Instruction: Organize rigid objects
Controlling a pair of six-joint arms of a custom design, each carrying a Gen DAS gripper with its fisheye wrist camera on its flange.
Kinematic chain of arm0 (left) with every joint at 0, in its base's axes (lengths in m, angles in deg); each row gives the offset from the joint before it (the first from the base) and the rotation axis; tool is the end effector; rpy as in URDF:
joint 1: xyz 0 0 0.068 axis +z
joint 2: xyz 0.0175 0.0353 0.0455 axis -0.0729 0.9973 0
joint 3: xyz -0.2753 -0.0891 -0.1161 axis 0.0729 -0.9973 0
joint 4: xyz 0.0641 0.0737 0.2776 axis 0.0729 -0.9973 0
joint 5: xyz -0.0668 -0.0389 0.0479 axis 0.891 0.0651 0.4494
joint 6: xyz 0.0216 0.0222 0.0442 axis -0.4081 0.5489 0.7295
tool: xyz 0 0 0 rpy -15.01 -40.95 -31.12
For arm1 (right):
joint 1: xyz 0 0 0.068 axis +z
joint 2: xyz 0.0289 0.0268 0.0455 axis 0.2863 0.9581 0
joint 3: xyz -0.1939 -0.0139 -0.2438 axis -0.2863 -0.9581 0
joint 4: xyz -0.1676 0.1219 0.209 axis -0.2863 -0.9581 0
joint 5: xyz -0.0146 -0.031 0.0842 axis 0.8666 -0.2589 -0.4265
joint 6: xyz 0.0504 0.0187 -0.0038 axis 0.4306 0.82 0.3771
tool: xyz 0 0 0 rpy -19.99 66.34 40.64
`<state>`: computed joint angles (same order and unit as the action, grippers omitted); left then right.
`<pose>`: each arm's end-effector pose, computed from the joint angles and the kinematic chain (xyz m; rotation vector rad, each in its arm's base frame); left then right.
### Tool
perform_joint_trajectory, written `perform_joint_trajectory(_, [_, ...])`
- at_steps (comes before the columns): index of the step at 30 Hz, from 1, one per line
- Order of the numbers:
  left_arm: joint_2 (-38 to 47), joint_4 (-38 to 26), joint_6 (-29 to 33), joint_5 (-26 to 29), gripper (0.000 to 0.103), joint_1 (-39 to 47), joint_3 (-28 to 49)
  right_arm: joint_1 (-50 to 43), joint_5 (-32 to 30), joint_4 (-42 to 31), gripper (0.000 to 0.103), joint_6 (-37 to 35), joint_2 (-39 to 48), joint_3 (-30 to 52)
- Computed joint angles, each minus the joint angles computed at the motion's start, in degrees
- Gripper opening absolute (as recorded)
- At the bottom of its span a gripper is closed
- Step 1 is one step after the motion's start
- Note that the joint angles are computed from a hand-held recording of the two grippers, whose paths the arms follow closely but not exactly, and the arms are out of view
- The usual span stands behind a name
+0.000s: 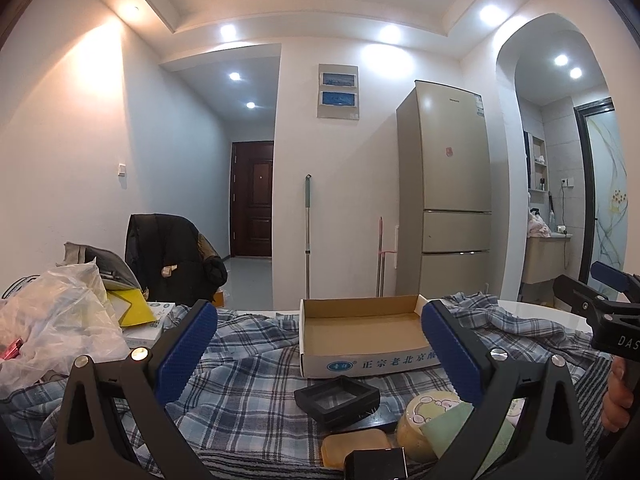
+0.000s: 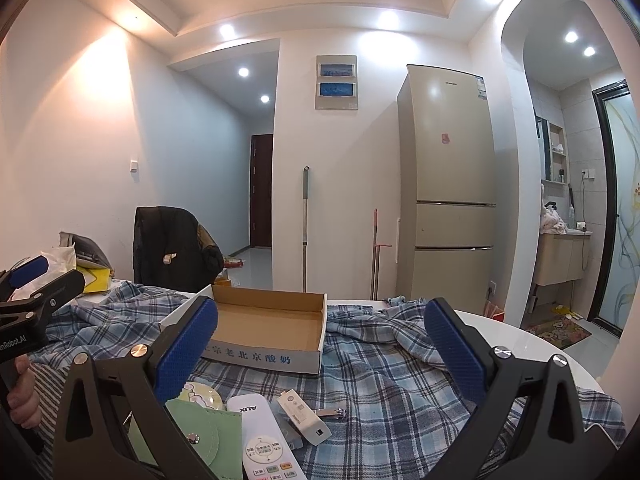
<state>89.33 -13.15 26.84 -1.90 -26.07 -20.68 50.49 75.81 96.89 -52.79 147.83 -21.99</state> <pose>0.2303 -0.0693 0.2215 -0.2459 1.6455 0.1838 0.3203 0.2071 0.2301 -0.3506 1.6841 0.2990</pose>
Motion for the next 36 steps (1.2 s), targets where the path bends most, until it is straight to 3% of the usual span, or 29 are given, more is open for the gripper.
perform_joint_trajectory(22, [-2.3,4.7,2.3,-5.2,0.103,-1.9,-2.2,0.4,1.3,2.8,0.103,-0.1,-0.6,-1.4])
perform_joint_trajectory(29, [-4.6,0.2,2.1,-7.6,0.103,-3.4,-0.8,0.6,2.8,5.4,0.103,-0.3,-1.0,-2.5])
perform_joint_trajectory(36, [-7.7,0.3,3.8,-9.9,0.103,-6.5,-1.3,-0.3,3.7,5.4,0.103,1.7,-2.3,-2.8])
